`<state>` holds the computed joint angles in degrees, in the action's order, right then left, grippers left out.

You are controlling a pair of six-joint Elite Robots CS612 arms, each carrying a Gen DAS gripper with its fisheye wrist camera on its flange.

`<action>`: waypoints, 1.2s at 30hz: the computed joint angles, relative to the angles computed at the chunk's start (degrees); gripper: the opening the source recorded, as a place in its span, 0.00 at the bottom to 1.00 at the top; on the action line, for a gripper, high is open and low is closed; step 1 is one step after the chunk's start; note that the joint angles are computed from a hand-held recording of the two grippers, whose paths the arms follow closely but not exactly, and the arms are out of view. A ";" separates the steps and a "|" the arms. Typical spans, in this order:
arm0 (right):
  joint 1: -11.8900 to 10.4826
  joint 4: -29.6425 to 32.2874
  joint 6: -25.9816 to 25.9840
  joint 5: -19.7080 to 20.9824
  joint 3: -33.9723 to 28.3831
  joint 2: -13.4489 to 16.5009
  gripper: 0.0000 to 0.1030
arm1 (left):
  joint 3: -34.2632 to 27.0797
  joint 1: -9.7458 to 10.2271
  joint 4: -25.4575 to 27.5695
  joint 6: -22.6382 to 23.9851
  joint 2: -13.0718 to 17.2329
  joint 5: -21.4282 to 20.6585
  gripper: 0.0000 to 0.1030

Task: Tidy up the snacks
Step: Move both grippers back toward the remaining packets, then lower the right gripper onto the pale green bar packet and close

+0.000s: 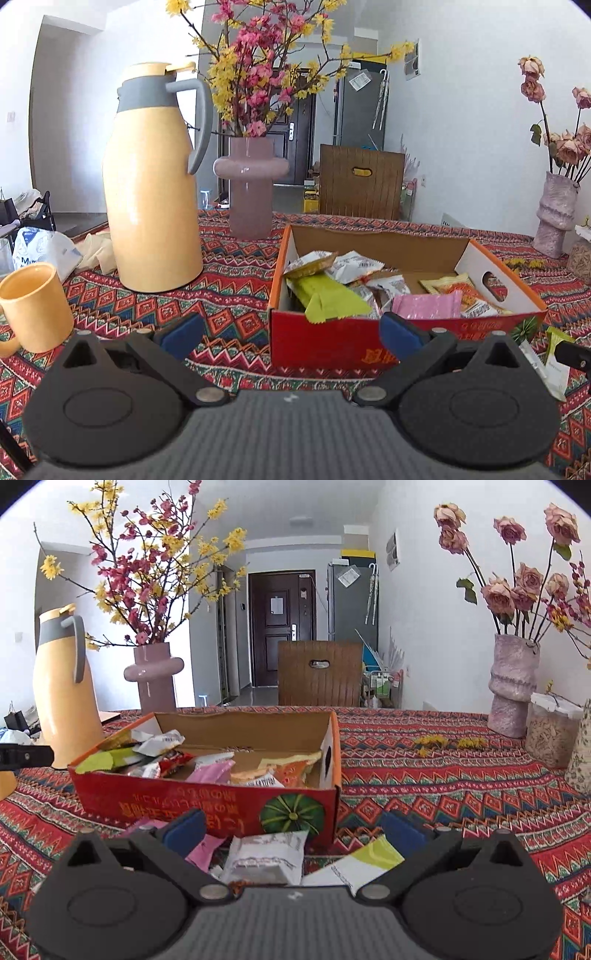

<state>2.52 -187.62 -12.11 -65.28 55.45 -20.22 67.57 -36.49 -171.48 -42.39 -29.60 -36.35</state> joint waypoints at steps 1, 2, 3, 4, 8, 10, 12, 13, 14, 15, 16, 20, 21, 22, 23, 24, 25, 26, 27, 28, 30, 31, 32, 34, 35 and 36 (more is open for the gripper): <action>-0.10 0.40 0.31 -0.20 0.10 0.10 1.00 | 0.22 0.05 0.43 -0.65 0.10 -0.28 1.00; -0.20 0.70 0.62 -0.31 0.23 0.20 1.00 | 0.29 0.09 0.69 -1.10 0.23 -0.40 1.00; -0.23 0.95 0.97 -0.47 0.23 0.33 1.00 | 0.42 0.10 0.72 -1.48 0.43 -0.35 1.00; -0.22 1.19 1.26 -0.80 0.19 0.50 1.00 | 0.33 0.09 0.61 -1.61 0.78 -0.08 1.00; -0.01 1.24 1.42 -1.99 -0.06 1.24 1.00 | 0.08 0.14 1.09 -1.85 1.42 0.39 1.00; 0.06 0.62 1.40 -2.09 -0.16 1.54 1.00 | 0.02 0.25 1.36 -2.50 1.47 -0.02 1.00; 0.04 0.90 1.62 -1.87 -0.37 1.70 1.00 | -0.02 0.40 2.45 -3.57 1.42 -0.57 1.00; 0.00 0.84 1.86 -1.70 -0.41 1.74 1.00 | -0.02 0.44 2.76 -3.90 1.36 -0.79 1.00; -0.08 0.67 2.26 -1.41 -0.40 1.77 1.00 | 0.01 0.46 2.64 -3.90 1.36 -0.91 1.00; -0.12 0.74 2.48 -1.29 -0.42 1.78 1.00 | 0.02 0.45 2.49 -3.80 1.37 -0.95 1.00; -0.14 0.79 2.63 -1.30 -0.41 1.77 1.00 | 0.03 0.44 2.40 -3.67 1.38 -1.00 1.00; -0.10 1.00 2.45 -1.29 -0.44 1.73 1.00 | -0.05 0.42 2.34 -3.55 1.47 -1.03 1.00; -0.07 1.13 2.40 -1.43 -0.45 1.70 1.00 | -0.01 0.41 2.20 -3.63 1.47 -1.03 1.00; -0.03 1.14 2.35 -1.65 -0.43 1.69 1.00 | 0.05 0.40 2.12 -3.80 1.45 -0.98 1.00; 0.02 0.98 2.33 -1.99 -0.40 1.69 1.00 | 0.14 0.41 1.97 -4.00 1.42 -0.99 1.00; 0.06 0.66 2.38 -2.28 -0.28 1.66 1.00 | 0.23 0.43 1.89 -4.23 1.38 -1.09 1.00; 0.07 0.42 2.47 -2.42 -0.12 1.61 1.00 | 0.39 0.49 1.96 -4.52 1.27 -1.33 1.00; 0.02 0.31 2.62 -2.45 0.09 1.49 1.00 | 0.37 0.54 2.27 -4.74 1.23 -1.60 1.00; -0.02 0.28 2.77 -2.45 0.25 1.38 1.00 | 0.35 0.59 2.55 -4.90 1.20 -1.84 1.00; -0.08 0.36 2.92 -2.52 0.42 1.25 1.00 | 0.40 0.59 2.61 -4.98 1.16 -1.92 1.00; -0.14 0.75 2.89 -2.85 0.64 1.00 1.00 | 0.46 0.59 2.46 -4.96 1.16 -1.90 1.00; -0.17 0.97 2.77 -2.99 0.67 0.91 1.00 | 0.44 0.60 2.54 -5.01 1.16 -1.93 1.00; -0.17 1.23 2.51 -3.43 0.59 0.86 1.00 | 0.50 0.60 2.63 -5.11 1.11 -1.96 1.00; -0.02 1.70 2.30 -5.40 -0.13 1.04 1.00 | 0.58 0.61 2.63 -5.26 1.06 -2.03 1.00; 0.02 2.15 2.71 -6.36 -0.77 1.23 1.00 | 0.62 0.61 2.64 -5.33 1.04 -2.02 1.00; 0.05 2.85 3.29 -7.34 -1.49 1.41 1.00 | 0.65 0.60 2.63 -5.36 1.02 -1.99 1.00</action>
